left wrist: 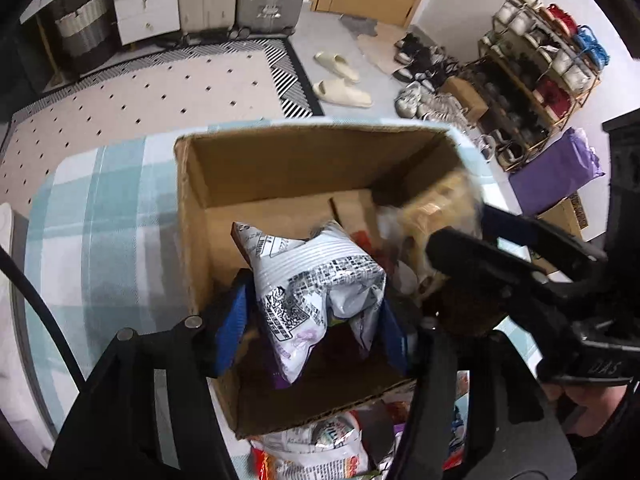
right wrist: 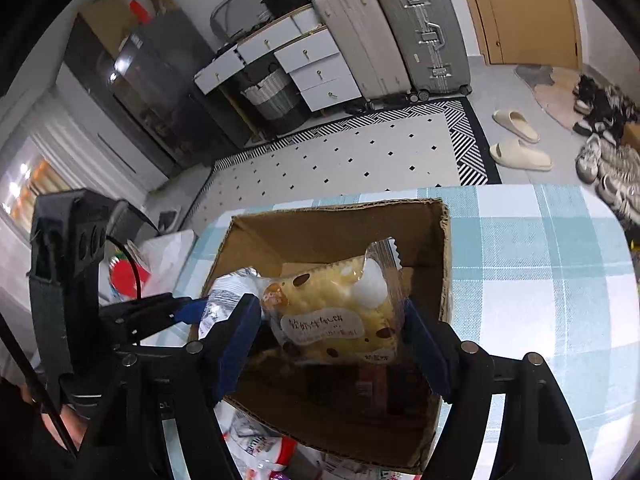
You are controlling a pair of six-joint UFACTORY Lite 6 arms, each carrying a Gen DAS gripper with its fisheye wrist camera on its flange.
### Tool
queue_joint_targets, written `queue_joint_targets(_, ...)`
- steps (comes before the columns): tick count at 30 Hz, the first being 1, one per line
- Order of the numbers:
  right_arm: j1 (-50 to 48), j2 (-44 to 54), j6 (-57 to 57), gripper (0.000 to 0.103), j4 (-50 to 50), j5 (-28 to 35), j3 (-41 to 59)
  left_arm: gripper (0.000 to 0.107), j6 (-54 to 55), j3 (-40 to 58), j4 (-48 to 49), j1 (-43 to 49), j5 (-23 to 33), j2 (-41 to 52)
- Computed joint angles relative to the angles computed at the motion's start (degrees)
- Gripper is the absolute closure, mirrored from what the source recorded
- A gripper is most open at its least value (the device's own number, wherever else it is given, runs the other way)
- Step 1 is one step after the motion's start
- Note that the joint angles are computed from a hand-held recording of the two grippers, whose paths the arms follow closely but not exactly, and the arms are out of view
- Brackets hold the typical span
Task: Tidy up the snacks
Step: 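Open the left tool to drop the chip bag while the right tool releases the bread package, then move both open tools back from the box to the snack pile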
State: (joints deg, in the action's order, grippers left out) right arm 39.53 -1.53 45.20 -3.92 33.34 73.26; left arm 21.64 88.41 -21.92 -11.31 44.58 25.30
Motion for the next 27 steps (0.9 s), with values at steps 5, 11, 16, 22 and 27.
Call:
queue_joint_targets(5, -0.08, -2.42, 0.74, 0.028, -0.29, 0.5, -1.16, 0.04, 0.75, -1.48, -1.96, 1.1, 1.11, -2.2)
queue_joint_targets(11, 1.2, -8.6, 4.16, 0.028, -2.34, 2.33, -3.11, 0.028, -1.27, -3.89, -1.31, 0.18, 1.56, -10.52)
queue_joint_targets(16, 5.78, -13.75, 11.1, 0.028, -8.29, 6.12, -2.94, 0.028, -4.24, -5.46, 0.62, -0.71, 3.6, -16.99)
queue_joint_targets(22, 17.95, -19.97, 25.29, 0.02, -22.7, 14.51, -2.04, 0.028, -8.05, -16.47, 5.38, -2.93, 0.53, -31.22)
queue_joint_targets(27, 38.62, -21.58, 42.07, 0.015, -42.3, 33.99, 0.55, 0.028, -16.92, -27.73, 14.58, -6.44, -1.57, -47.2)
